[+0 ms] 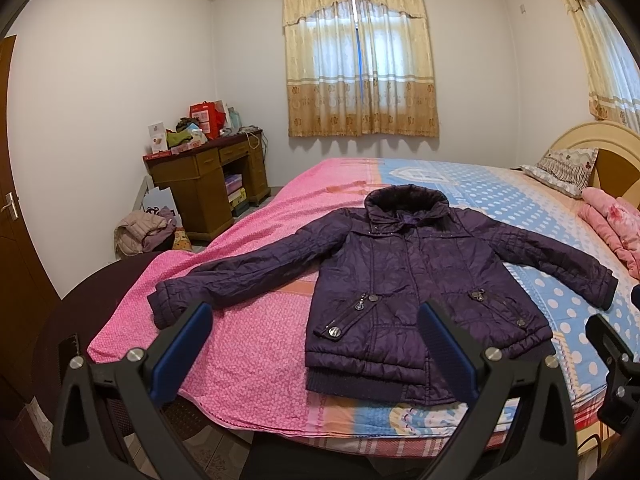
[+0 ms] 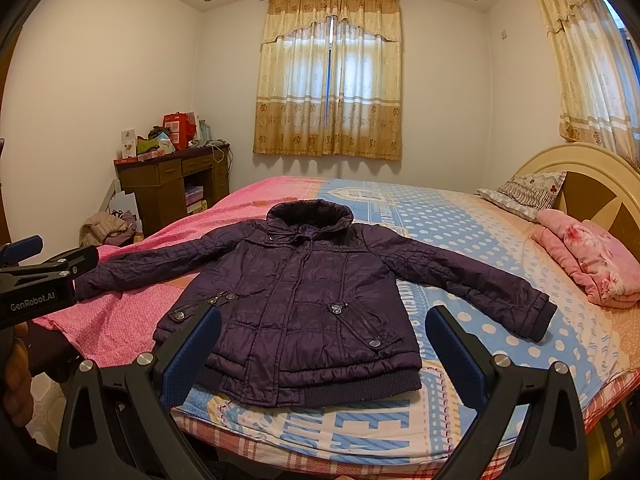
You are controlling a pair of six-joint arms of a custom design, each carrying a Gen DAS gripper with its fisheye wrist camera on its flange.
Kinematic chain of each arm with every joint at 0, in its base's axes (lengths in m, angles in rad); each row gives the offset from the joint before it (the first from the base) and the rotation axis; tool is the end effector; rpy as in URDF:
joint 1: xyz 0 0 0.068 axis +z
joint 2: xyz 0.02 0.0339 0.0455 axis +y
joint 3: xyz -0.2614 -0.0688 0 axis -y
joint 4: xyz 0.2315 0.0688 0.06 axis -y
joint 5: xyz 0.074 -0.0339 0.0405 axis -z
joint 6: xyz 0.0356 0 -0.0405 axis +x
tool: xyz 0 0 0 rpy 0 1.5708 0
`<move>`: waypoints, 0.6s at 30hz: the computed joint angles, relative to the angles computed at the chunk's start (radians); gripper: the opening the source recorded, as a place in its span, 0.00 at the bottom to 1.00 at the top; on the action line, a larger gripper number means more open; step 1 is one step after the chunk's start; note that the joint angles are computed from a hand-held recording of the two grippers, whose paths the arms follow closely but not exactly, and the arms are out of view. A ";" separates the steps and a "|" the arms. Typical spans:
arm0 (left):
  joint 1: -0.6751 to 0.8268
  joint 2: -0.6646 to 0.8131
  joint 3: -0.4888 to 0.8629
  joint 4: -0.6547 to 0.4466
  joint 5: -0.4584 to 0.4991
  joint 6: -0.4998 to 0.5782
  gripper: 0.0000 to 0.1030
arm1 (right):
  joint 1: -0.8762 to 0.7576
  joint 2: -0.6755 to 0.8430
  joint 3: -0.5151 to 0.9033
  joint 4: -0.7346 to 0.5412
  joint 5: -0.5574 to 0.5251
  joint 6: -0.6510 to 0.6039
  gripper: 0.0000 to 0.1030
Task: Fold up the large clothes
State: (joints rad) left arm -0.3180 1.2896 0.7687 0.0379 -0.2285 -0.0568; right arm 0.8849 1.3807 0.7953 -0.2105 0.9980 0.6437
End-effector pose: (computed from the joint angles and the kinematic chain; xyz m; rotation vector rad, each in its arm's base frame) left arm 0.2631 -0.0781 0.2510 0.1250 2.0364 0.0002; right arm 0.1891 0.1838 0.2256 0.1937 1.9651 -0.2140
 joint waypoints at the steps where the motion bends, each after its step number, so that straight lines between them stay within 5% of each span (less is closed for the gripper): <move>1: 0.000 0.000 0.002 -0.001 0.000 0.000 1.00 | -0.001 0.000 0.000 0.001 -0.002 -0.001 0.99; 18: 0.007 0.008 0.001 0.000 0.006 0.007 1.00 | -0.005 0.006 -0.006 0.010 -0.016 -0.002 0.99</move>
State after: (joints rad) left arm -0.3115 1.2978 0.7695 0.0383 -0.2226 -0.0497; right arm 0.8804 1.3865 0.7891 -0.2009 0.9817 0.6420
